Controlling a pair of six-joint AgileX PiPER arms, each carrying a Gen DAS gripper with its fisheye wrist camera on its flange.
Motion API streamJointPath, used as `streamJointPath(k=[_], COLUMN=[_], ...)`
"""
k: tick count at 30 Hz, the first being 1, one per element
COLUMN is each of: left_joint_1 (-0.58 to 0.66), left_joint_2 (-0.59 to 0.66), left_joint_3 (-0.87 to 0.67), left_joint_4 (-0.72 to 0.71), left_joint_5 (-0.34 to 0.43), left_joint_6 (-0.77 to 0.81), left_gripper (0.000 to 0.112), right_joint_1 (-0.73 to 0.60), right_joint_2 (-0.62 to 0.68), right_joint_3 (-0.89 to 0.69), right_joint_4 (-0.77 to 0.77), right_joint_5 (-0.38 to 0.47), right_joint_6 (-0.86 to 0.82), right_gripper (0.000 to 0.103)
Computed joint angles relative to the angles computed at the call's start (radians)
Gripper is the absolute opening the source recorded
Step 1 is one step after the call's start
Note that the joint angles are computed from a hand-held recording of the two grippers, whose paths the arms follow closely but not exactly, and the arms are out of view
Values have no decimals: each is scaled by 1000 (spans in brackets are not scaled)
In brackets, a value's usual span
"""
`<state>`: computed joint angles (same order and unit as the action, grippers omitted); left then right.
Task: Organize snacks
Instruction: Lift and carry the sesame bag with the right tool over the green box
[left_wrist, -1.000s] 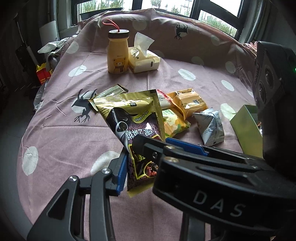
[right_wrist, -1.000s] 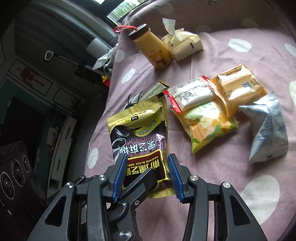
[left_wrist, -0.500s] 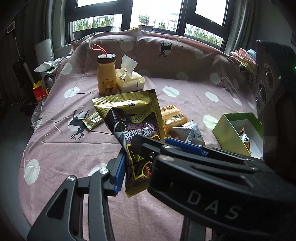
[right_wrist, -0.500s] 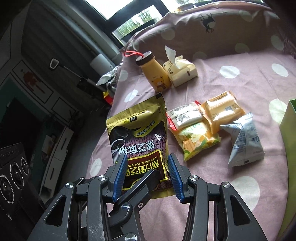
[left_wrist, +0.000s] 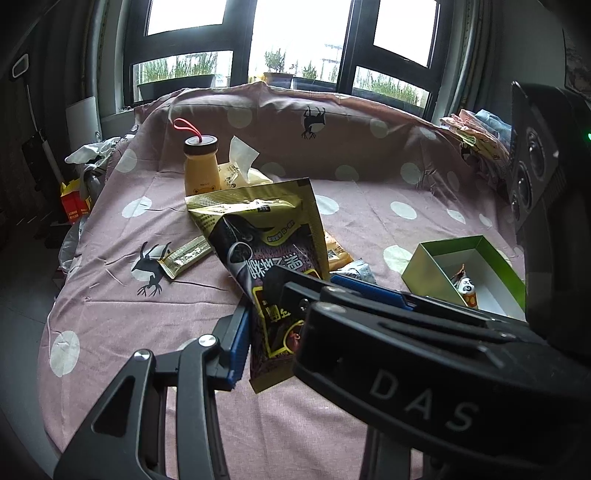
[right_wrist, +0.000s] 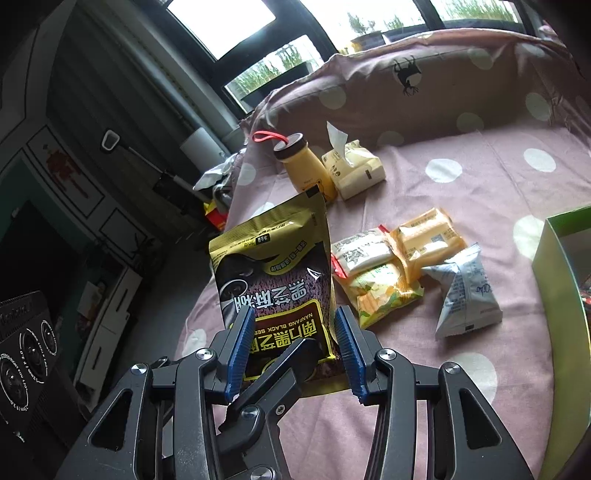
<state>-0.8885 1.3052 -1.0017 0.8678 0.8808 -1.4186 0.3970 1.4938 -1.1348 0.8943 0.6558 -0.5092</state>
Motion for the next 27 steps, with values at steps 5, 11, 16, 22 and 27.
streamJointPath(k=[5, 11, 16, 22, 27], left_joint_1=[-32, -73, -120, -164, -181], left_joint_2=[-15, -26, -22, -6, 24], left_joint_3=[-2, -9, -30, -62, -94], left_joint_4=[32, 77, 118, 159, 179], left_joint_5=[-4, 6, 33, 46, 39], left_joint_6=[-33, -70, -104, -117, -118], left_gripper=[38, 38, 38, 38, 38], right_joint_1=[14, 21, 12, -11, -48], right_joint_2=[-57, -115, -159, -219, -248], right_joint_3=[18, 31, 42, 63, 74], right_joint_4=[-79, -157, -188, -222, -224], right_joint_5=[-37, -62, -70, -75, -64], right_joint_6=[73, 138, 166, 183, 180], right_gripper=[49, 49, 49, 49, 49])
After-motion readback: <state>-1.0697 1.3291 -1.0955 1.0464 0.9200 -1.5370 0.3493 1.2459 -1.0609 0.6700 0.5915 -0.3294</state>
